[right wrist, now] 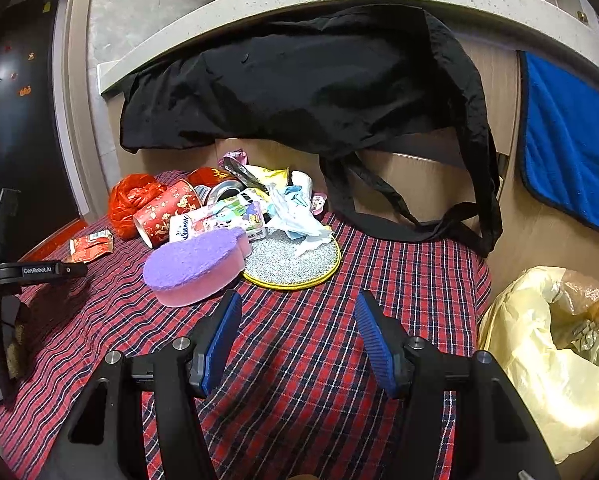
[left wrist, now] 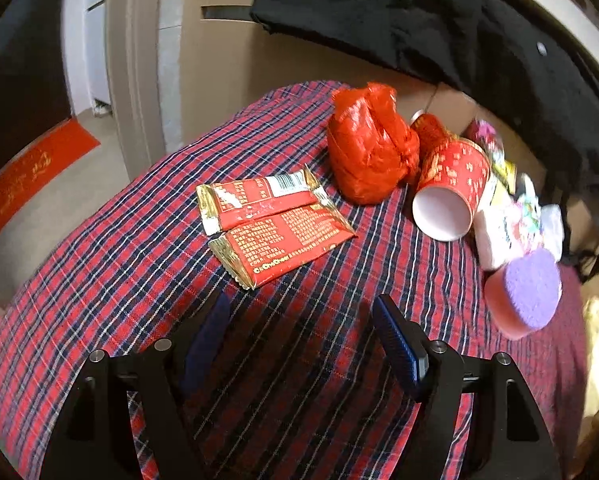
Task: Collect trash
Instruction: 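Grasp the red snack wrapper with the left gripper while the right gripper grasps the purple sponge, then carry the red wrapper and purple sponge over the yellow-bagged bin with both grippers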
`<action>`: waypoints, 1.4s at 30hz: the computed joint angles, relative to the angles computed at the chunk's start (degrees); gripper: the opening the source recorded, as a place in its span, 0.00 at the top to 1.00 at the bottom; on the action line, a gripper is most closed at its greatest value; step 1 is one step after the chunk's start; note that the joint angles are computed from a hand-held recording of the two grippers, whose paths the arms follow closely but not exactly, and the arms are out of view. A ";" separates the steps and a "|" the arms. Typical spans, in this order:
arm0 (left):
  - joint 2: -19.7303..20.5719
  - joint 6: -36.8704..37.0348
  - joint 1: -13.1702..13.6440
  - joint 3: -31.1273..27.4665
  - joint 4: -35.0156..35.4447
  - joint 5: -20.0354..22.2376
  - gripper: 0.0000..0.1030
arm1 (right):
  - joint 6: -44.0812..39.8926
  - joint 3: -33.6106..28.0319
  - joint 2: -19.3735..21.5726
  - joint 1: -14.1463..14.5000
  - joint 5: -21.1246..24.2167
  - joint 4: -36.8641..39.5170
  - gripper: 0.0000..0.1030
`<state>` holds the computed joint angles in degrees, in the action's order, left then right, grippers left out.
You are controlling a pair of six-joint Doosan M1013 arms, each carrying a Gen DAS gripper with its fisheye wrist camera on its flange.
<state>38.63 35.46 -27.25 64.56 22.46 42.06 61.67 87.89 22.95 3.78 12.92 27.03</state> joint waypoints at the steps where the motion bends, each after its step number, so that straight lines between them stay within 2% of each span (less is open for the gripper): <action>1: -0.24 1.76 0.21 0.30 -1.50 -0.75 0.32 | 0.04 0.07 -0.05 0.01 -0.15 -0.04 0.46; 2: -1.23 4.17 0.83 1.98 -5.12 -4.50 0.46 | -0.02 0.20 -0.14 0.04 -0.32 0.02 0.46; 3: -2.60 6.80 1.50 4.60 -8.71 -10.31 0.51 | -0.69 0.38 -0.24 0.01 -0.63 0.64 0.46; 4: -3.65 8.12 1.79 6.46 -9.31 -14.33 0.51 | -1.08 0.65 -0.36 0.00 -1.16 0.93 0.46; 7: -4.88 6.23 1.78 7.79 1.14 -17.24 0.51 | -0.90 0.54 -0.20 -0.06 -1.14 0.27 0.46; 10: -3.70 15.36 3.21 5.14 -3.03 -15.28 0.51 | -2.82 -0.10 0.23 -0.29 0.44 2.53 0.46; 11: -2.71 17.36 3.80 3.29 -4.74 -12.96 0.51 | -3.93 -0.09 0.25 -0.31 0.59 3.76 0.46; 13: -0.58 17.07 4.48 -0.37 -3.85 -7.79 0.51 | -4.90 0.12 0.20 -0.26 0.28 4.49 0.46; 16: 1.08 17.93 5.67 -2.64 -6.60 -5.95 0.51 | -8.25 0.59 0.00 -0.33 -0.17 7.20 0.46; 19: 2.08 23.72 7.05 -3.64 -16.69 -5.17 0.51 | -6.78 0.50 0.02 -0.47 -0.04 5.62 0.46; 22: 2.75 28.64 6.67 -4.53 -20.93 -3.42 0.51 | -5.88 0.13 0.17 -0.67 0.33 5.33 0.46; 24: 3.00 25.82 5.32 -5.08 -16.21 -2.24 0.56 | -4.65 -0.41 0.36 -0.69 0.99 4.50 0.46; 25: 2.94 23.55 4.64 -5.03 -14.00 -2.05 0.65 | -5.00 -0.74 0.49 -0.73 1.61 5.07 0.46; 26: 2.94 22.58 4.25 -5.01 -13.74 -2.00 0.80 | -5.95 -1.27 0.65 -0.77 2.74 6.30 0.46; 27: 2.70 22.41 4.03 -4.54 -15.16 -2.68 0.86 | -6.35 -1.58 0.75 -0.76 3.37 6.82 0.46; 29: 2.08 21.40 3.53 -3.32 -17.16 -4.97 0.92 | -7.50 -3.01 1.32 -0.69 6.09 8.15 0.46; 34: -0.95 12.87 0.88 1.27 -9.17 -11.14 0.96 | -7.11 -8.04 4.19 -0.46 14.65 11.06 0.46; 36: -2.46 6.39 -0.43 3.27 -1.69 -12.88 0.96 | -6.26 -10.08 5.55 -0.15 16.96 11.69 0.46; 39: -4.20 0.42 -1.63 5.56 6.54 -14.76 0.96 | -0.90 -14.48 8.54 0.90 20.24 7.56 0.46; 42: -5.36 -1.56 -1.79 7.03 8.72 -16.93 0.96 | 5.56 -17.21 10.75 1.87 20.83 2.38 0.46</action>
<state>33.26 33.91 -29.04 71.59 31.18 25.13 67.22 70.67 33.70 5.65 33.75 29.41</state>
